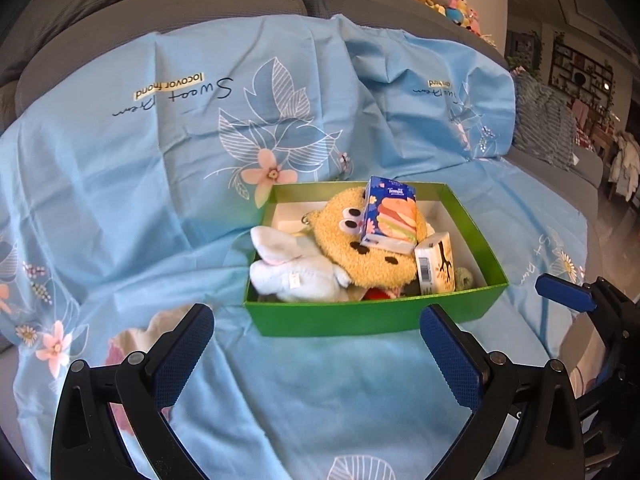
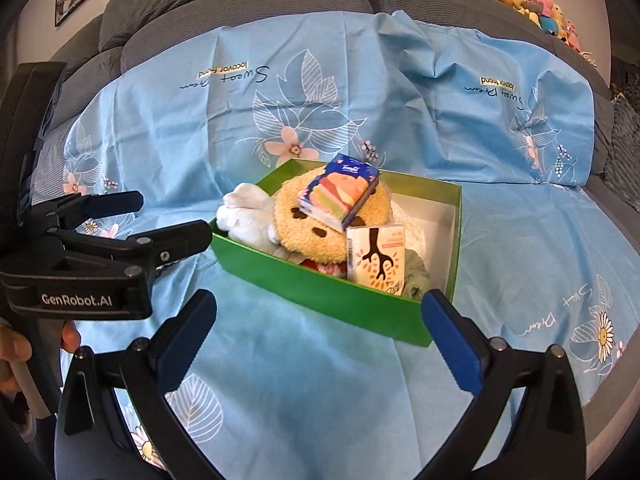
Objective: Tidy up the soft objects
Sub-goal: 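Move the left gripper to the pink-and-cream cloth and grasp it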
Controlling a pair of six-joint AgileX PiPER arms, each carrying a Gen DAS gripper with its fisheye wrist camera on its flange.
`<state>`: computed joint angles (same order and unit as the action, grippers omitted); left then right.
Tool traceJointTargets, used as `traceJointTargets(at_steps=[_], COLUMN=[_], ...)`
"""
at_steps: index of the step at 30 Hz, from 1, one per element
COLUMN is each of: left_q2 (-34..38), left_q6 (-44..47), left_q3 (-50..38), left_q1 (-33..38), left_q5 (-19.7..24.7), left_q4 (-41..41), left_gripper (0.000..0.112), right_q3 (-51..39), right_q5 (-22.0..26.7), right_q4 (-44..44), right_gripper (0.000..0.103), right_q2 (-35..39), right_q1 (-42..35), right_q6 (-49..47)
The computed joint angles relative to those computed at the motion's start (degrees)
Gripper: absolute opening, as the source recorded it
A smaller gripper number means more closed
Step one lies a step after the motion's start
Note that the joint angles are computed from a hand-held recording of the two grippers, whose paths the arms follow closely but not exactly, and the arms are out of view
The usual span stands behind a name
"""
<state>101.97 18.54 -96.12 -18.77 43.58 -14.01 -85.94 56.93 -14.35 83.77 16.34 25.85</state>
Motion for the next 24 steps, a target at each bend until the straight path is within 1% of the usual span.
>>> traceJointTargets(at_steps=[8,11,13,17,20,21,22,24], left_q2=[-3.9,-4.2,-4.1,-1.4,3.6,5.6,8.3,12.0], left_q6=[1.2,1.7,3.0,5.4,3.7,3.1,2.6,2.8], left_q3=[5.7,7.8,9.6,10.3,7.3,5.9,3.8,0.9], left_q1=[2.4,4.6,7.4,14.2,19.3,20.8,22.5,25.1], left_q5=[-0.9,-1.4,-1.7,-0.5,1.5,2.6,4.5,7.1], left_q4=[-0.4,-0.4,-1.6,-4.0,-2.8,-2.4,-2.7,-4.4], left_gripper=[0.103,0.103,0.103,0.103,0.103,0.103,0.103,0.103], right_q3=[1.0,1.2,1.5,1.3,0.4,0.0,-0.6,-2.2], right_q5=[1.4,1.3,0.7,-0.8,-1.9,-2.1,-2.3,-2.2], right_q4=[-0.9,0.2,1.4,3.6,5.1,5.6,6.0,6.8], right_gripper=[0.102,0.102,0.102,0.102,0.102,0.102,0.102,0.102], right_q2=[-1.1,-0.5,0.4,3.3,5.9,6.9,7.9,10.0], right_q1=[3.6,4.7,5.6,8.0,9.7,10.3,10.7,11.4], right_q6=[3.3,3.0,2.9,2.4,2.0,1.8,1.4,0.6])
